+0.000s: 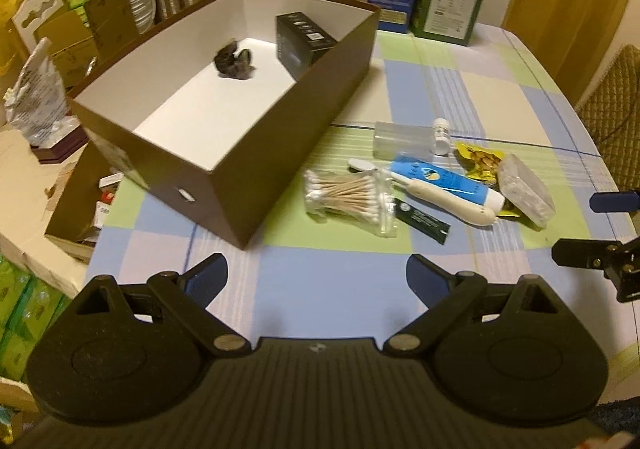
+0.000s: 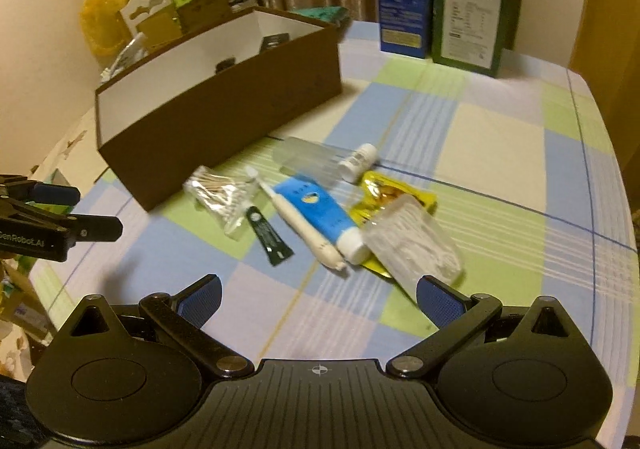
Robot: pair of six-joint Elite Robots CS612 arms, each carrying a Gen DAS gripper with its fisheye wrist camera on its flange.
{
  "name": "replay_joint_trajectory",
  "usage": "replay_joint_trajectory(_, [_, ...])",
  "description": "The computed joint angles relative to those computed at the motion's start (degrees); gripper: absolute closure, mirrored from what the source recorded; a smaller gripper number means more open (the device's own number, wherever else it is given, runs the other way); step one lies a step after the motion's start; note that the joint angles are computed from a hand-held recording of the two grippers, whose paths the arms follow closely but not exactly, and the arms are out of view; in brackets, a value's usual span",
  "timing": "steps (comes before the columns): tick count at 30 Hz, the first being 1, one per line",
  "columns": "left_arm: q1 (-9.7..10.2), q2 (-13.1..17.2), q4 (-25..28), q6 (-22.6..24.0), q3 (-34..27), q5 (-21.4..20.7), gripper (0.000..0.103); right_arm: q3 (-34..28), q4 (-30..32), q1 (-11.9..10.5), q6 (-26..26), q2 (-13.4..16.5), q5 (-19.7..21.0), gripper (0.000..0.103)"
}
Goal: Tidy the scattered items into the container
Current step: 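Withdraw both tools from the box back toward the remaining items, then grasp the cotton swab bag with the left tool while the right tool grasps the floss box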
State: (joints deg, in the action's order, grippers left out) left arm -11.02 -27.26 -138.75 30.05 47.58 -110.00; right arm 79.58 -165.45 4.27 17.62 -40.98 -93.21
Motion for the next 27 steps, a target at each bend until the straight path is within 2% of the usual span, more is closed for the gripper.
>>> replay_joint_trajectory(16, [-1.49,2.6,1.9,4.5,-3.1,-1.9,0.013,2.0,0.6,-1.5,1.7,0.0,-2.7,0.003])
replay_joint_trajectory(20, [-1.90,3.9,2.5,5.6,-4.7,-1.6,0.014,2.2,0.2,-2.1,0.0,0.4,-3.1,0.014])
replay_joint_trajectory(27, [-2.52,6.1,4.2,6.5,-8.0,-0.7,0.014,2.8,-0.8,-2.8,-1.5,0.8,-3.2,0.018])
